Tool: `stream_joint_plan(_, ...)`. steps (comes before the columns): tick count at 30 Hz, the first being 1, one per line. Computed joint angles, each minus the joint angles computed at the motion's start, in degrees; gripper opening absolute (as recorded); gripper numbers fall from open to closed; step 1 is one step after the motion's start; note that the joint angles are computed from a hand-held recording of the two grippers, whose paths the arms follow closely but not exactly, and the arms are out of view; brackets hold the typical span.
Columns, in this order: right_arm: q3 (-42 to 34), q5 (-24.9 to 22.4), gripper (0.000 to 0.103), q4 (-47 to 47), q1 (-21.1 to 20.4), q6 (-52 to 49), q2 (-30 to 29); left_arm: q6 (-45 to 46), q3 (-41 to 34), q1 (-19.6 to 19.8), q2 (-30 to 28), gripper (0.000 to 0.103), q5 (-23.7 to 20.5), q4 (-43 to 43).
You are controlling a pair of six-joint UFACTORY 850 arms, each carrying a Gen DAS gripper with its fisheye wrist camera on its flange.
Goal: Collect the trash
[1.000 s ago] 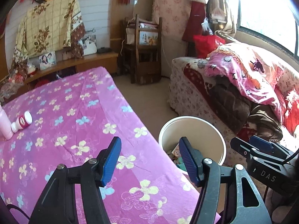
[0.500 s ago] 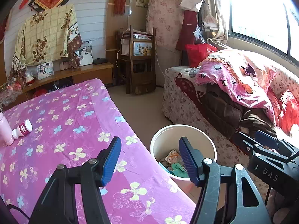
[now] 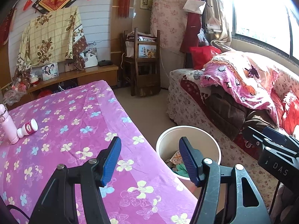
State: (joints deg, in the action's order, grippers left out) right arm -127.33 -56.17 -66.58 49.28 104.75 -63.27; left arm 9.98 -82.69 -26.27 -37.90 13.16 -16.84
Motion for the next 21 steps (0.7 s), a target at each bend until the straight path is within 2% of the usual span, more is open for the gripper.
stream_joint_plan(21,-2.1,0.5,0.072,1.5,-0.2,-1.6,-1.2,3.4,0.6,0.0,0.3,0.065,0.8,-2.9)
